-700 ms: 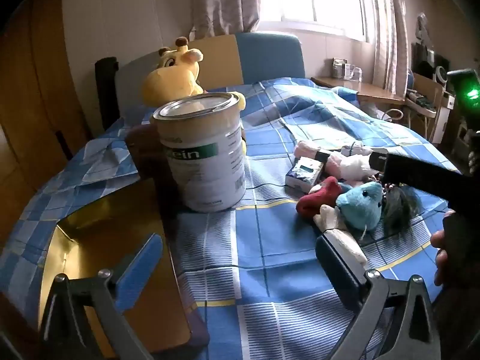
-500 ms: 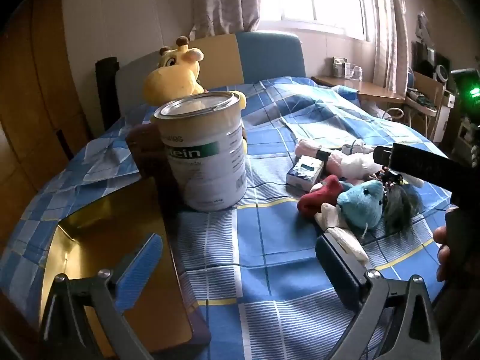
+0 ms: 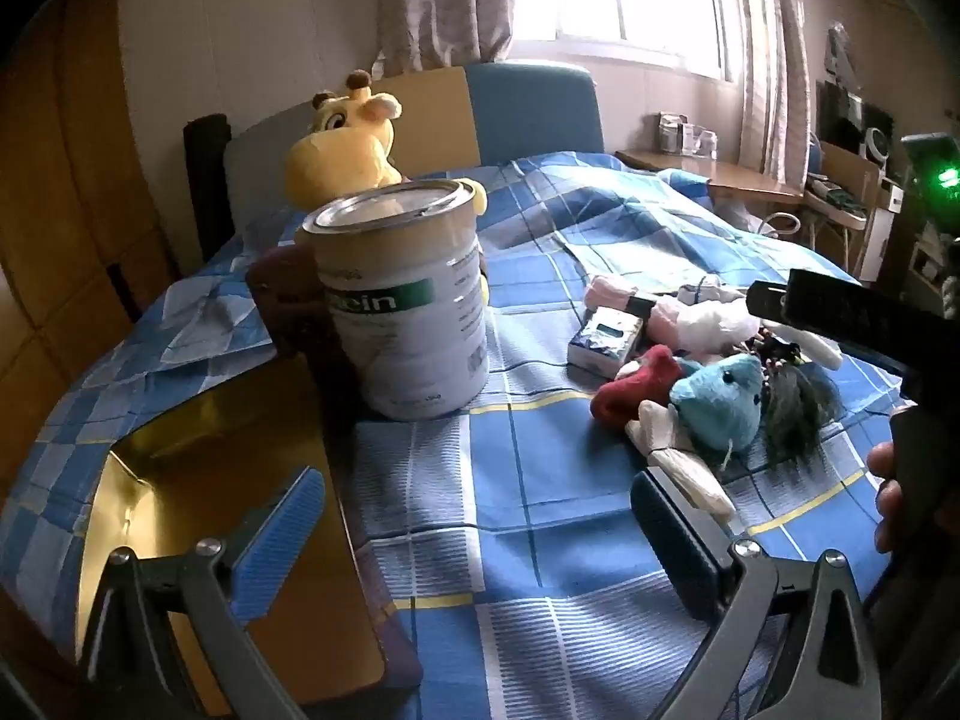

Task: Organize soft objects
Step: 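Move the left gripper toward the white cloth in the pile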

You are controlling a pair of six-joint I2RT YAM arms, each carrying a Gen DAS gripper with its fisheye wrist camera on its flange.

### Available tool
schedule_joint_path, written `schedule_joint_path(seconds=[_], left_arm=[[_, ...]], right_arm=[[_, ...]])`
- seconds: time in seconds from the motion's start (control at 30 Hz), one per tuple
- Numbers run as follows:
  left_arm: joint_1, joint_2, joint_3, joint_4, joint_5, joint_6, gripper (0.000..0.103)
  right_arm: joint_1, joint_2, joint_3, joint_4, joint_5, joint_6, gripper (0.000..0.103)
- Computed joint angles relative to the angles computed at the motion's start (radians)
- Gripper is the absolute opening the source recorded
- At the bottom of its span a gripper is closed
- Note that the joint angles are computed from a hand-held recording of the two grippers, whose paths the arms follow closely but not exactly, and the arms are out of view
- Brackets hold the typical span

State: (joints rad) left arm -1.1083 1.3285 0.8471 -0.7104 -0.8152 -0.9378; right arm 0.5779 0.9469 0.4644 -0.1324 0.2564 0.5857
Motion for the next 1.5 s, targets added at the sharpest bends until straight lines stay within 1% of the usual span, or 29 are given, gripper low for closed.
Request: schedule_joint_path(seconds=[0.17, 0.4, 0.7, 0.8, 0.9, 1.13, 1.4, 1.5], left_arm=[[0.015, -0.026, -0.036, 0.066, 0.052, 0.034, 0.103], [0.024, -0.031, -0.048, 0.091, 0.095, 0.051, 0.103], [0.019, -0.009, -0.041, 0.093, 0.095, 0.057, 0.103], [0.03, -0.012, -0.05, 0.118, 0.123, 0.076, 0.103], [0.034, 0.001, -0.045, 0.121, 0.128, 0.088, 0.103], [0.047, 0.028, -0.031, 0.144, 0.149, 0.122, 0.103], [0.057, 0.06, -0.016, 0.162, 0.17, 0.151, 0.103], [0.057, 0.068, -0.011, 0.169, 0.176, 0.162, 0.103]], right_arm=[[-0.003, -0.002, -0.001, -0.001, -0.001, -0.001, 0.103], [-0.009, -0.002, -0.004, 0.005, -0.011, 0.002, 0.103], [-0.011, -0.009, -0.006, 0.007, -0.019, 0.006, 0.103], [-0.011, -0.013, -0.005, 0.006, -0.023, 0.009, 0.103], [-0.011, -0.015, -0.007, 0.009, -0.03, 0.018, 0.103], [-0.035, -0.024, -0.021, 0.03, -0.06, 0.03, 0.103], [-0.082, -0.051, -0.042, 0.042, -0.119, 0.037, 0.103], [-0.08, -0.05, -0.041, 0.042, -0.118, 0.036, 0.103]])
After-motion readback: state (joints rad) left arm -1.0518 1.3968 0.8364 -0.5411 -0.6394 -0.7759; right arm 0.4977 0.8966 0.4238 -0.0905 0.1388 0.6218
